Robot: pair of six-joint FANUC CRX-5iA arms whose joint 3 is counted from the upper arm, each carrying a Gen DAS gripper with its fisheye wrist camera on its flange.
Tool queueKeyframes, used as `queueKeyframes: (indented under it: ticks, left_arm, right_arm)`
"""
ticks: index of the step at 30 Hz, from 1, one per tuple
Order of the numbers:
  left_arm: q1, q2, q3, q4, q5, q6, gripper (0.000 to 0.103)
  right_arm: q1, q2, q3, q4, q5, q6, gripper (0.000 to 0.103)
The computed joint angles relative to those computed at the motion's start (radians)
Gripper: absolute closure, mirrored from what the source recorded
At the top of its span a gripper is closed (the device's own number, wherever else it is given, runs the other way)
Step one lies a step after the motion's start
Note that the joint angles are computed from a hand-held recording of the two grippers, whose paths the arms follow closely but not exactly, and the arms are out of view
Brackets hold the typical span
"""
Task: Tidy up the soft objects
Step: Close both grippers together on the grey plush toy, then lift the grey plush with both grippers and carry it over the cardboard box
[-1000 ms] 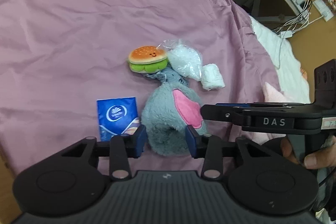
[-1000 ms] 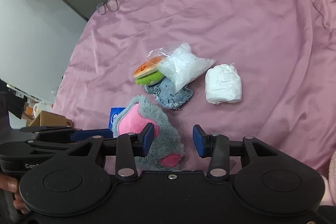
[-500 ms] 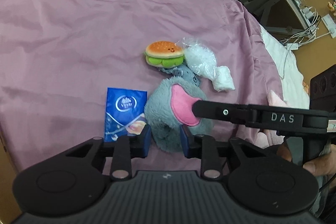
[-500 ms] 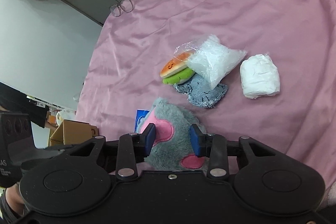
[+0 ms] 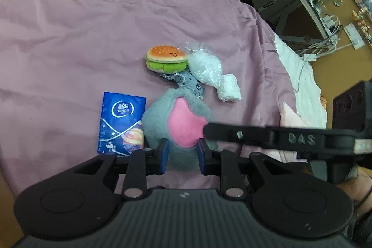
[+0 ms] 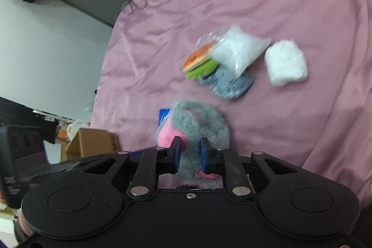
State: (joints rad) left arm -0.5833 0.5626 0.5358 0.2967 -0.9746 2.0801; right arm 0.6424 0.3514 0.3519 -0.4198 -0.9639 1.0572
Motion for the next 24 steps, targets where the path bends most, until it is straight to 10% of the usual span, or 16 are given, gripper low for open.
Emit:
queueKeyframes:
  ticks: [13,24]
  left_arm:
    - [-0.002,0.024,0.013,0.004,0.021,-0.027,0.079]
    - [-0.006,0.030,0.045,-0.033,0.008,0.007,0.080]
  right_arm:
    - [0.021,0.017,-0.003,0.089,0.035,-0.031,0.059]
    - [0.012,0.015,-0.006,0.041,0.067,-0.019,0.072]
